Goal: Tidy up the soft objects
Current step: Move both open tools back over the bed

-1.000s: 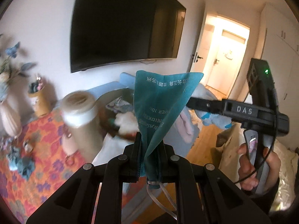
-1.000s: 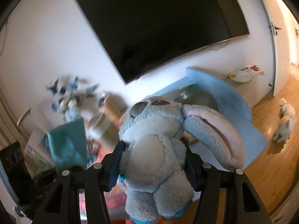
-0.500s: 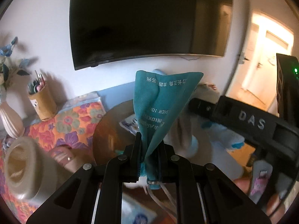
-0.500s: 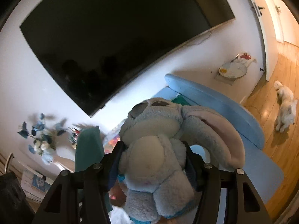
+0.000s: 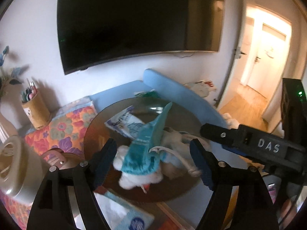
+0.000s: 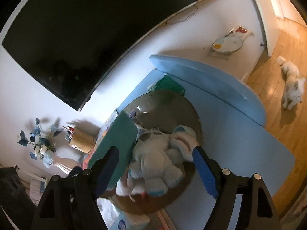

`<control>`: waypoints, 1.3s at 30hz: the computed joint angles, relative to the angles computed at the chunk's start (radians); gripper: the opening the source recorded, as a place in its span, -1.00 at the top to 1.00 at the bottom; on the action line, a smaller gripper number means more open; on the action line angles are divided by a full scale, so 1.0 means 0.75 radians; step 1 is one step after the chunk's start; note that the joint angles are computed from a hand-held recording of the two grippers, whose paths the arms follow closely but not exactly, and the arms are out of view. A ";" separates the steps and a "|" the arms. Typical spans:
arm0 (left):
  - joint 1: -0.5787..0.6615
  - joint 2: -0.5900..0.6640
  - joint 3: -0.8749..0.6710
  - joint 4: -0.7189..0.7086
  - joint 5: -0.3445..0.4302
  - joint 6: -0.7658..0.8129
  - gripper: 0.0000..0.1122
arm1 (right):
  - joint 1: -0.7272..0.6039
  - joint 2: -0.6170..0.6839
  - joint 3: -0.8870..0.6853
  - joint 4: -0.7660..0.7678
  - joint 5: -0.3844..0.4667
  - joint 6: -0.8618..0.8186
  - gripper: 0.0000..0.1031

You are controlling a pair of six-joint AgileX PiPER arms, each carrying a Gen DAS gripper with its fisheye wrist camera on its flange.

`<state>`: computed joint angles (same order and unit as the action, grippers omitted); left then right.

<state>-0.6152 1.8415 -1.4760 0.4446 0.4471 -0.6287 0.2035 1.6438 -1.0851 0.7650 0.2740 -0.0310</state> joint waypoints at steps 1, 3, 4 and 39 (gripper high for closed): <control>-0.012 -0.041 0.038 0.001 -0.015 0.002 -0.37 | 0.017 -0.033 0.025 -0.050 -0.016 0.062 -0.51; -0.041 -0.153 0.161 0.054 -0.078 -0.038 -0.36 | 0.081 -0.147 0.122 -0.279 -0.085 0.311 -0.51; -0.066 -0.238 0.248 0.119 -0.106 -0.081 -0.36 | 0.110 -0.181 0.145 -0.413 -0.099 0.444 -0.51; 1.923 -0.336 0.993 -2.487 -0.060 3.069 -0.35 | 1.168 1.100 -1.604 -1.419 0.573 0.973 -0.86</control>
<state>0.8272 1.5895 -0.7309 -1.4209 0.4019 1.6734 1.0794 2.4685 -2.2883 -0.2993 0.7035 0.6987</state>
